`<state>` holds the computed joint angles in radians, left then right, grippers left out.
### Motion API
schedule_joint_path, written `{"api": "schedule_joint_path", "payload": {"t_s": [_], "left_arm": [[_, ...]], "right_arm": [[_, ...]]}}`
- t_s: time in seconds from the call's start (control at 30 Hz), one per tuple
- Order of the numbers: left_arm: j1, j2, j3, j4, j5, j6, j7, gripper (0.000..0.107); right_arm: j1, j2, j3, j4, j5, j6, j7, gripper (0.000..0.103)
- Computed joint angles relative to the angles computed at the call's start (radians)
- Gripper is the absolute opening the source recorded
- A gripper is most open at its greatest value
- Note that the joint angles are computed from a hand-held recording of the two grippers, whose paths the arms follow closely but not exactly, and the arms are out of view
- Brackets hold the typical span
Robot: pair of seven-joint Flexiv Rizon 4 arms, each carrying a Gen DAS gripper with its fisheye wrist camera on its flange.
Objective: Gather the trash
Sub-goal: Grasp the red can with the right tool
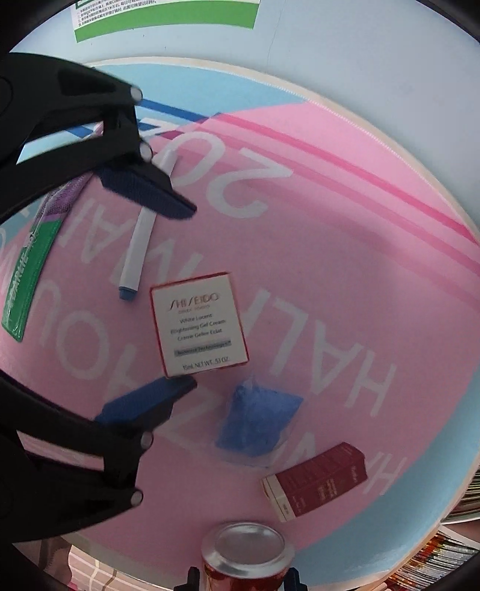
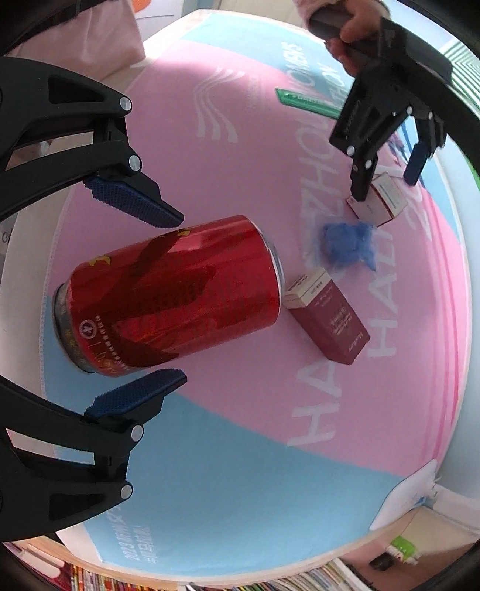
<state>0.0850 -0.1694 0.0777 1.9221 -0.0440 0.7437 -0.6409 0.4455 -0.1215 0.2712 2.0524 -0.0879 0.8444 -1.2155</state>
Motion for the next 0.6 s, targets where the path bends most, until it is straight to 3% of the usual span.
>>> {"api": "schedule_joint_path", "payload": {"t_s": [0.13,0.23,0.3,0.37,0.6], "left_arm": [[-0.001,-0.026,-0.003,-0.032,0.008,-0.047,-0.021,0.048],[0.000,-0.029,-0.003,-0.030,0.011,-0.046,-0.009,0.020],[0.002,-0.035,-0.005,-0.038,0.000,-0.060,-0.011,0.014],[0.002,-0.034,-0.006,-0.039,-0.006,-0.062,-0.007,0.000],[-0.003,-0.002,-0.005,-0.004,-0.013,-0.042,0.019,0.000]], "right_arm": [[0.004,-0.012,-0.003,-0.003,-0.013,0.009,0.005,0.072],[0.000,-0.009,-0.001,-0.015,0.001,-0.019,-0.011,0.072],[0.001,-0.001,-0.002,-0.018,-0.009,-0.040,-0.012,0.071],[-0.001,0.007,-0.003,-0.019,-0.003,-0.043,-0.008,0.071],[-0.006,0.050,-0.004,-0.003,-0.013,-0.047,0.031,0.071]]}}
